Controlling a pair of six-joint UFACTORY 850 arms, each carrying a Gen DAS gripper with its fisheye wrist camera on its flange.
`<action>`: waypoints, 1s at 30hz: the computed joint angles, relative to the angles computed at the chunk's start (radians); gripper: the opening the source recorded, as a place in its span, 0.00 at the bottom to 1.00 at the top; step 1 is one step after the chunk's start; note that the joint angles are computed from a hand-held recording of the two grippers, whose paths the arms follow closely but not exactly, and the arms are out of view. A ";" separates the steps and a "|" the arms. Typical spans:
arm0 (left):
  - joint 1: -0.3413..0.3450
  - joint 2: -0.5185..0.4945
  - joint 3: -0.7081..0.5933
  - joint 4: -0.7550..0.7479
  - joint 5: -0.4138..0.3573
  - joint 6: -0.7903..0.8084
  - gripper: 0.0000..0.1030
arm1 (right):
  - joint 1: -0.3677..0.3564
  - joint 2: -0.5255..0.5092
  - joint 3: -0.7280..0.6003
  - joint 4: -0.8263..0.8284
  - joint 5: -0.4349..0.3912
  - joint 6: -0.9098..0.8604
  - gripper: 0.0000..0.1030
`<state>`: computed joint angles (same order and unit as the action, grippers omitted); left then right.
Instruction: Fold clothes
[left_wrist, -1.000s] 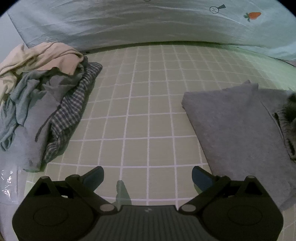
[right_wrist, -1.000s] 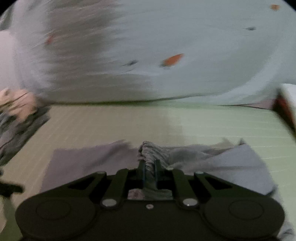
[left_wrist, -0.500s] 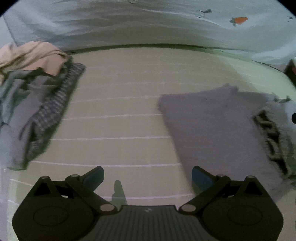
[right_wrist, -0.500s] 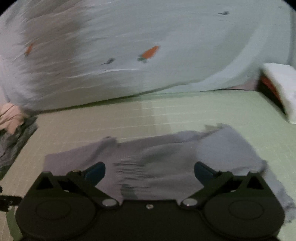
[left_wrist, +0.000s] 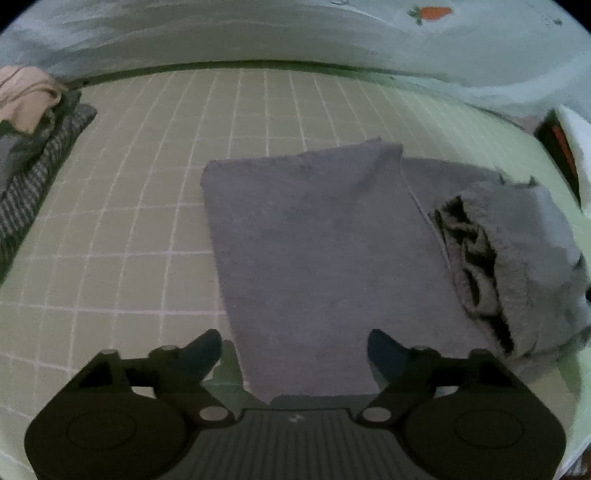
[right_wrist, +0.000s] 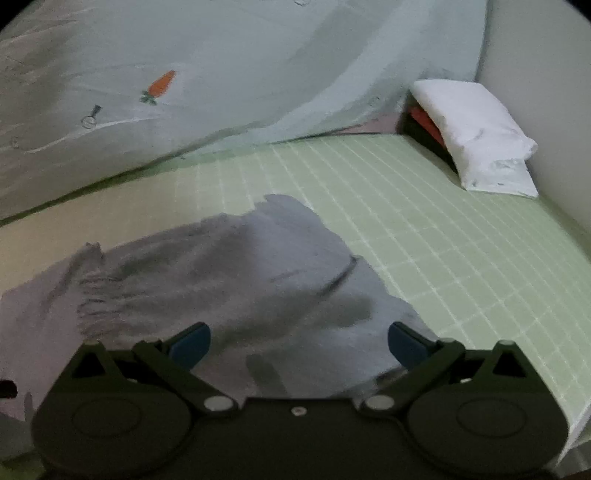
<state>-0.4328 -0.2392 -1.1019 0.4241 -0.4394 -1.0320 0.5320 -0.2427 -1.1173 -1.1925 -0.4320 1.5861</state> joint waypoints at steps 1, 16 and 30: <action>-0.001 -0.004 -0.003 -0.008 0.003 -0.012 0.75 | -0.005 0.006 0.007 0.010 0.005 -0.018 1.00; -0.062 -0.039 -0.039 0.173 -0.091 -0.294 0.15 | -0.051 0.040 0.044 0.167 -0.011 -0.284 1.00; -0.037 0.101 0.037 0.329 -0.245 -0.437 0.08 | -0.080 0.051 0.075 0.218 0.056 -0.358 1.00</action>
